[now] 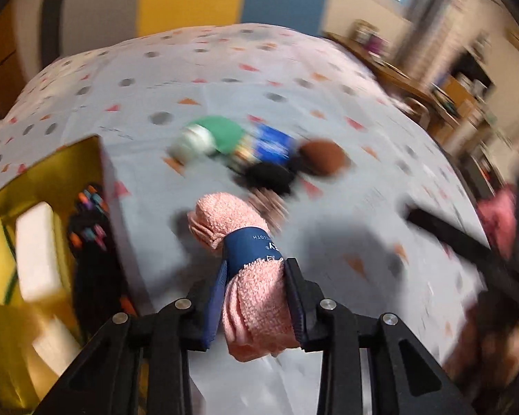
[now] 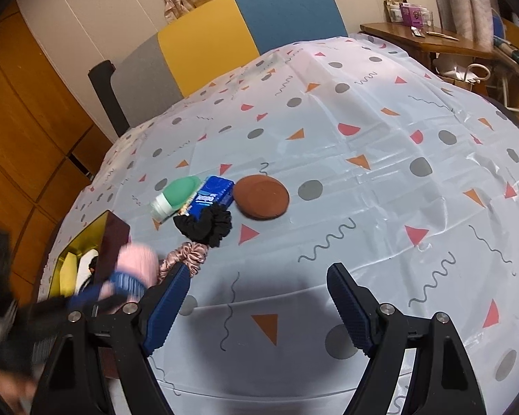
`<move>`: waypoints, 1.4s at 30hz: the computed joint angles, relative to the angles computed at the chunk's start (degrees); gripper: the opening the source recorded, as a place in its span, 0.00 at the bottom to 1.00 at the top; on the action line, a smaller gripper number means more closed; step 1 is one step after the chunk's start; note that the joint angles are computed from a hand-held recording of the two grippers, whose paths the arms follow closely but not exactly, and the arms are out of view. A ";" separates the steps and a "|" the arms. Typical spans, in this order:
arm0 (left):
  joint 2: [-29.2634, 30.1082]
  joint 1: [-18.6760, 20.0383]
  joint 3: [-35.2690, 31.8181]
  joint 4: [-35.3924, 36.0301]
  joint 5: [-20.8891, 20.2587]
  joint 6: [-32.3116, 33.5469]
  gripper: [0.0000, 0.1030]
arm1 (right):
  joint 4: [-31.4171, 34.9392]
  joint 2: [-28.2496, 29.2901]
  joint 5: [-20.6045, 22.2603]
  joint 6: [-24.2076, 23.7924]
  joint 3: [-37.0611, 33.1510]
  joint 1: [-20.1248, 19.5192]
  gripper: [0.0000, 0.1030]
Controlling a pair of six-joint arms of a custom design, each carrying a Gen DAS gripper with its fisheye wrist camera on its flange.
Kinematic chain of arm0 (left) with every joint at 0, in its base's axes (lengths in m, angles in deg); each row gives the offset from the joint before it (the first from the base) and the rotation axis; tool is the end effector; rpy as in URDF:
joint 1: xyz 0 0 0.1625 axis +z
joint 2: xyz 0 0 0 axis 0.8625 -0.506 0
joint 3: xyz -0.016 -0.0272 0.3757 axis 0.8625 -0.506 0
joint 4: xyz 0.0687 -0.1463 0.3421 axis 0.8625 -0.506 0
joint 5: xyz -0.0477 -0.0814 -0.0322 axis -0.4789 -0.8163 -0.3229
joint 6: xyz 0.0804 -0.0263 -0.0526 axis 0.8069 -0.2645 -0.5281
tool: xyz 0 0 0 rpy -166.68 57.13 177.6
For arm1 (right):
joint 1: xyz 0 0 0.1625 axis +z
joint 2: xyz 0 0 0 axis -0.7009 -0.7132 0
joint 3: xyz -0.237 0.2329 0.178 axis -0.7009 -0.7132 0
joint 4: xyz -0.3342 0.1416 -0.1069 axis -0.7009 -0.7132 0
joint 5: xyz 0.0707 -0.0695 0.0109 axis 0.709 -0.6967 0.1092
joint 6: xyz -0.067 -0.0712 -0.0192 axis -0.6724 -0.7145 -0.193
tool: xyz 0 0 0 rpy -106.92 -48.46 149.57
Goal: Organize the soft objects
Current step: 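Grasp the pink towel with blue band with the left tool while the right tool approaches the pink scrunchie, then grasp the pink satin scrunchie with the right tool and lift it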
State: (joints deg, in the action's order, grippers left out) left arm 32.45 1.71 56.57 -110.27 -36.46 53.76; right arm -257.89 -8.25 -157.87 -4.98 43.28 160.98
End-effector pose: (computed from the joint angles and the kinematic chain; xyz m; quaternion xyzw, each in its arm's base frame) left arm -0.1779 -0.6725 0.2875 0.4258 0.8884 -0.0292 0.1691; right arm 0.3261 -0.5426 0.1205 -0.1667 -0.8323 0.4541 0.2706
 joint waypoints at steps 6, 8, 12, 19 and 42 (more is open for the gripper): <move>-12.20 0.04 16.18 -0.17 -0.71 8.06 0.31 | 2.16 -0.08 -0.36 1.72 0.29 -0.25 0.80; -14.38 0.75 18.82 -0.05 -0.22 8.81 0.30 | 2.79 -0.10 0.44 2.25 0.42 -0.56 0.80; -17.32 1.89 22.96 -4.21 -0.93 11.48 0.30 | 4.70 0.36 2.60 2.34 -0.15 -1.17 0.80; -16.94 2.64 23.99 -6.32 -2.37 11.18 0.33 | 11.53 3.38 9.77 3.16 -6.22 -2.41 0.80; -16.03 5.52 22.48 -5.70 -6.89 9.23 0.37 | 44.85 12.22 5.28 0.54 -25.76 -1.77 0.17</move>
